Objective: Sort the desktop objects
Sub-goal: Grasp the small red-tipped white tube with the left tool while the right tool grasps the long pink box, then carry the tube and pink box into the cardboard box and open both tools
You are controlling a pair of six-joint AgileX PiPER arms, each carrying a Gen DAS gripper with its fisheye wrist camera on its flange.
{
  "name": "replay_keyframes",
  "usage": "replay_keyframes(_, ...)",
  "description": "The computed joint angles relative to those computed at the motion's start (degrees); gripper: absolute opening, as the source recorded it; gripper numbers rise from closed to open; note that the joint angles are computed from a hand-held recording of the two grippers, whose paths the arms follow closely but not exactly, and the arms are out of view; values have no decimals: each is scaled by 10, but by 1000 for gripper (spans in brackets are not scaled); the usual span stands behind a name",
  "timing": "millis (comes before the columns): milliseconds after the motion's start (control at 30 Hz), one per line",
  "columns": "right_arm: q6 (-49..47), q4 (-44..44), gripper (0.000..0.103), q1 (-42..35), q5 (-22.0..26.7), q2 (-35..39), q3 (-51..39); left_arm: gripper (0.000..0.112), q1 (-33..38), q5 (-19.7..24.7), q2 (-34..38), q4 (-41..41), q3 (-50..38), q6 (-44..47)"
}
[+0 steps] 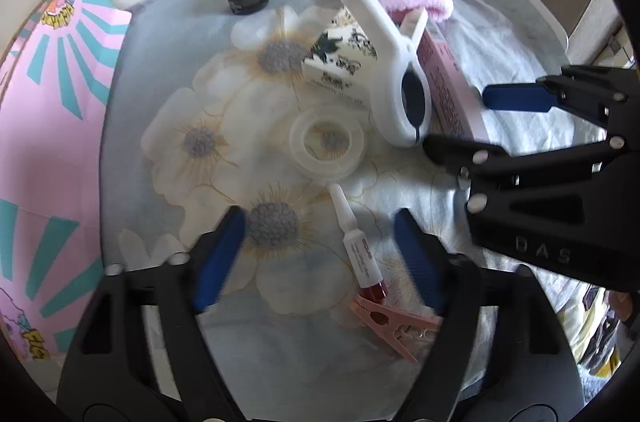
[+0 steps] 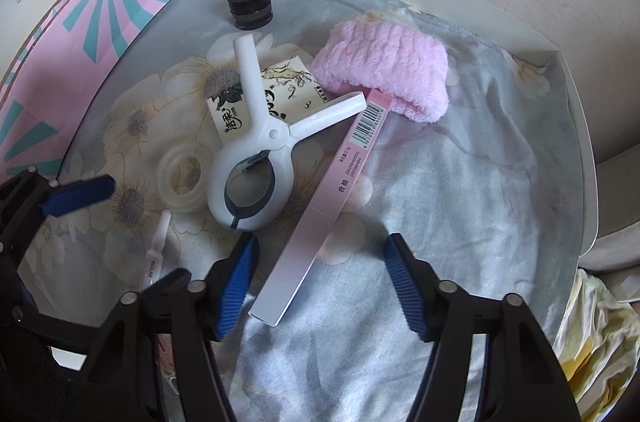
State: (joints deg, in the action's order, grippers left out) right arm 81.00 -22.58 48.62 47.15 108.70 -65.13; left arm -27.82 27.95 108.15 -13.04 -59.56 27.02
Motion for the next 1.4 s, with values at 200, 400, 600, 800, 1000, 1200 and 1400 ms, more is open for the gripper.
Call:
replay_keyframes(200, 18, -21, 50, 2, -9, -6, 11, 45, 6, -27, -24, -41, 38, 35)
replay_keyframes(400, 51, -39, 32, 4, -15, -22, 33, 23, 14, -15, -36, -93, 51, 71)
replay_keyframes(600, 74, -49, 16, 4, -26, -41, 59, 11, 15, 3, -32, -144, 45, 104)
replay_keyframes(800, 95, -63, 13, 11, -16, -52, 65, 10, 22, 20, -26, -170, 33, 115)
replay_keyframes(1000, 116, -72, 13, 15, -18, -66, 76, 10, 12, 27, -26, -167, 15, 108)
replay_keyframes(1200, 147, -82, 13, 27, -11, -82, 79, 10, 11, 51, -39, -159, -5, 100)
replay_keyframes(1400, 182, -89, 13, 48, -2, -114, 104, 10, 9, 81, -48, -149, -33, 86)
